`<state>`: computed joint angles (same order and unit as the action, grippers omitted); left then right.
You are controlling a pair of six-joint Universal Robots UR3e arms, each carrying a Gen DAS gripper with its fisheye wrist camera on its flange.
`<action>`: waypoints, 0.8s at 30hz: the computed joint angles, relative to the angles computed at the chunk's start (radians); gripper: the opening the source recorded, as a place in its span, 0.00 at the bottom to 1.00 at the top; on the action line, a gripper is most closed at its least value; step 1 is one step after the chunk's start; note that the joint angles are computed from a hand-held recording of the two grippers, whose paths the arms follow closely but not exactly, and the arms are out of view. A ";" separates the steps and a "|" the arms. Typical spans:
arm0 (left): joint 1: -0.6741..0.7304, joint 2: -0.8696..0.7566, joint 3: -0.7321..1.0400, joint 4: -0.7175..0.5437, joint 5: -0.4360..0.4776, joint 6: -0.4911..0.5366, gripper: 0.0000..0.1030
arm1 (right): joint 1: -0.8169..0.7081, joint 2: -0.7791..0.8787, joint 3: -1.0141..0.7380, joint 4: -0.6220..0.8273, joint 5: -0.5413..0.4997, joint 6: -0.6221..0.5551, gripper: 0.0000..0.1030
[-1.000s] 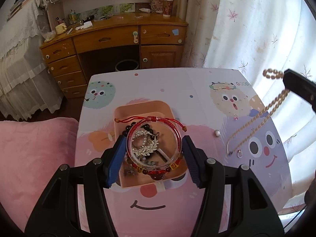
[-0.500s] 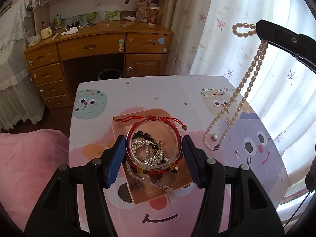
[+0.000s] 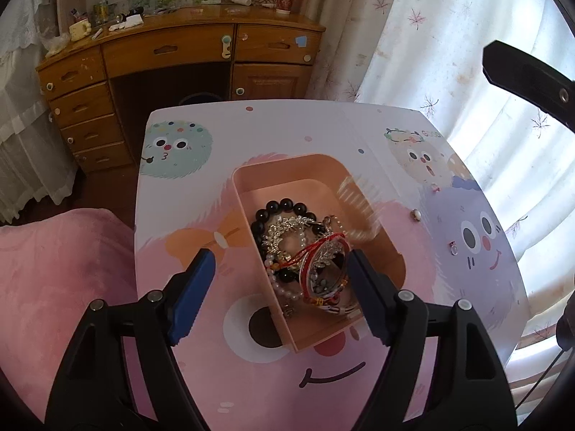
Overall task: Organize jewelry
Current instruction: 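Carry the red bracelet and pearl strand into the pink box and open both tools, then move the left tool to the pearl stud earring while the right tool approaches the red-gem ring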
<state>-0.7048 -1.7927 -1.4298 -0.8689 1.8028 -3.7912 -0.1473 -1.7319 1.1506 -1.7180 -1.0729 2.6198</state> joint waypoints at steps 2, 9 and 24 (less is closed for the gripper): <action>0.017 0.027 -0.040 0.008 -0.015 -0.006 0.71 | -0.022 -0.025 0.049 -0.018 0.015 0.001 0.48; 0.017 0.040 -0.048 0.004 -0.034 -0.015 0.71 | -0.061 -0.071 0.132 -0.012 -0.004 -0.010 0.55; -0.122 -0.162 0.217 -0.055 -0.002 -0.199 0.71 | -0.590 -0.267 0.287 0.407 0.035 -0.506 0.77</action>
<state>-0.8268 -1.9542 -1.2124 -0.9236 1.8009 -3.9899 -0.7374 -1.9992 1.4373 -1.3111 -1.0380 2.1138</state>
